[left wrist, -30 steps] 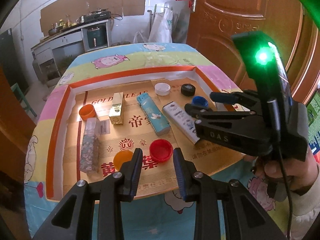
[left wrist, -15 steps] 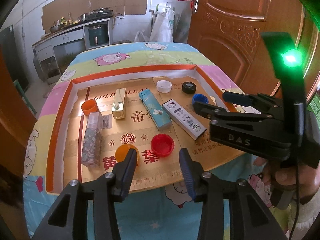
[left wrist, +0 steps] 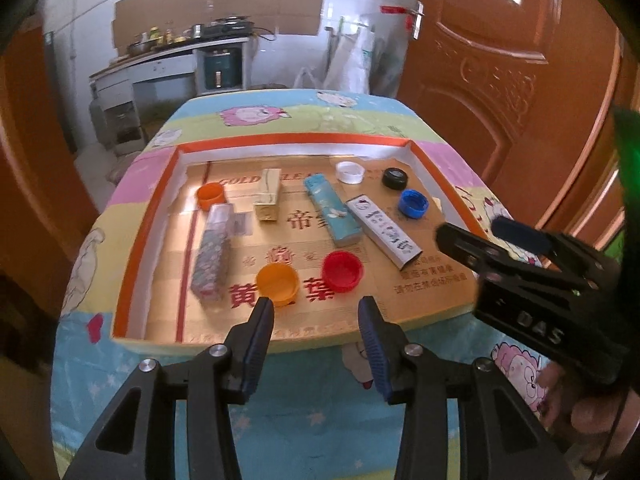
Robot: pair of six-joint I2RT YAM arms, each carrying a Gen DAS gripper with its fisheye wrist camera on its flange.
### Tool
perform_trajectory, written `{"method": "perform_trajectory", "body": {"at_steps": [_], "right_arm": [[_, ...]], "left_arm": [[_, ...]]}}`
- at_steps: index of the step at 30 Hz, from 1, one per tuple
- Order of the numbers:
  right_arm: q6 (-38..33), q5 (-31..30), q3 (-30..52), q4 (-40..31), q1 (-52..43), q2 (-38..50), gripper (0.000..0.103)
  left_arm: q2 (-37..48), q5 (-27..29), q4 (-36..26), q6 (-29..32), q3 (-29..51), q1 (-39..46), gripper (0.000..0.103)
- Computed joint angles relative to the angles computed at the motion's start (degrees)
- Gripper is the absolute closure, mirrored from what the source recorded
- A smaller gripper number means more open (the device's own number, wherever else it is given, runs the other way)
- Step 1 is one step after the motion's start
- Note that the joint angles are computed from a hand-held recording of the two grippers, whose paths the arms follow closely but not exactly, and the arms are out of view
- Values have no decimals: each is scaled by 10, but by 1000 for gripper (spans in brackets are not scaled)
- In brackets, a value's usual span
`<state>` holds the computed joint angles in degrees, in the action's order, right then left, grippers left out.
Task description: Organize rigid objects
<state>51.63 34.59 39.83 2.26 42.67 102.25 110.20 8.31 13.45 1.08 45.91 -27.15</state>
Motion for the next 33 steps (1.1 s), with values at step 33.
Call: {"method": "perform_trajectory", "body": {"at_steps": [33], "right_arm": [[651, 173, 323, -744, 367, 95, 33]], "left_arm": [[-493, -80, 35, 2, -341, 14, 59]]}}
